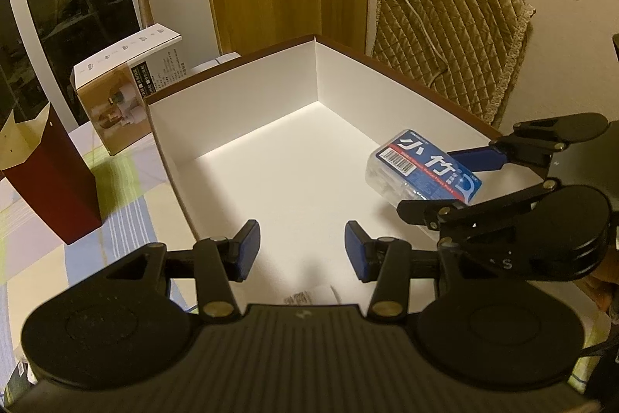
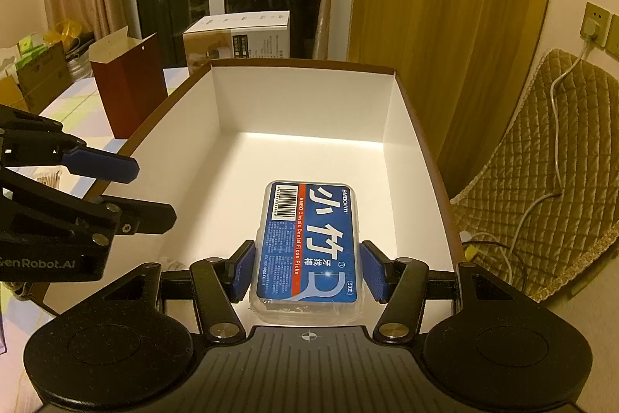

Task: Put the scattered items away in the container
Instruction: 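Lower the blue toothbrush case into the box and open the right tool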

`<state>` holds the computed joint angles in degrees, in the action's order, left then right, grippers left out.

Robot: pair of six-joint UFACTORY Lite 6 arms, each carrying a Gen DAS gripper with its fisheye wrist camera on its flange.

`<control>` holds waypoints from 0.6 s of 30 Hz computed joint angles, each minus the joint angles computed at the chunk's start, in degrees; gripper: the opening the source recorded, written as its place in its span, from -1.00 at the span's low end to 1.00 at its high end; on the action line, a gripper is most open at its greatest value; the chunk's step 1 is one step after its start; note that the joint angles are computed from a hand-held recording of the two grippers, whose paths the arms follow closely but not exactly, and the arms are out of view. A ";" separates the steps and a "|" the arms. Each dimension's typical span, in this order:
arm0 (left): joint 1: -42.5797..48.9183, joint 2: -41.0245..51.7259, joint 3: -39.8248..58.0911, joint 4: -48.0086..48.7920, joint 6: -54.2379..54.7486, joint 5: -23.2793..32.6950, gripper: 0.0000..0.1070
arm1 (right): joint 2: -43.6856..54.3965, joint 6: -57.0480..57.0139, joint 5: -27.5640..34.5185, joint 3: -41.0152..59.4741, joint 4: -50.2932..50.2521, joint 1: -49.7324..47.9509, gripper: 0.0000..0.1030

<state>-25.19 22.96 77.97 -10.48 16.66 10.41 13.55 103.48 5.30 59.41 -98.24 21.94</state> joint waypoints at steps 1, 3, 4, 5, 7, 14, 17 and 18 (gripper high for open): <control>0.15 -0.19 -0.23 -0.16 0.16 -0.05 -0.20 | 0.05 0.02 0.04 0.04 0.02 0.07 0.16; 0.45 -0.58 -0.58 -0.16 0.18 -0.06 -0.20 | 0.20 -0.68 0.15 0.20 0.74 0.31 0.16; 0.53 -0.75 -0.73 -0.29 0.34 -0.07 -0.20 | 0.35 -1.56 0.22 0.38 1.70 0.48 0.16; 0.68 -0.88 -0.87 -0.66 0.78 -0.07 -0.20 | 0.44 -1.98 0.26 0.50 2.20 0.63 0.16; 0.93 -1.14 -1.21 -1.69 1.85 -0.12 -0.20 | 0.53 -2.65 0.33 0.66 2.97 0.96 0.16; 1.35 -2.04 -2.13 -2.30 2.13 0.06 -0.20 | 0.90 -10.01 0.50 1.64 10.31 1.44 0.16; 1.35 -2.33 -2.16 -1.32 0.94 0.31 -0.20 | 0.99 -10.90 0.49 1.80 11.18 1.42 0.16; 1.43 -2.50 -2.29 -1.48 1.12 0.30 -0.20 | 1.12 -12.75 0.45 2.02 13.00 1.41 0.17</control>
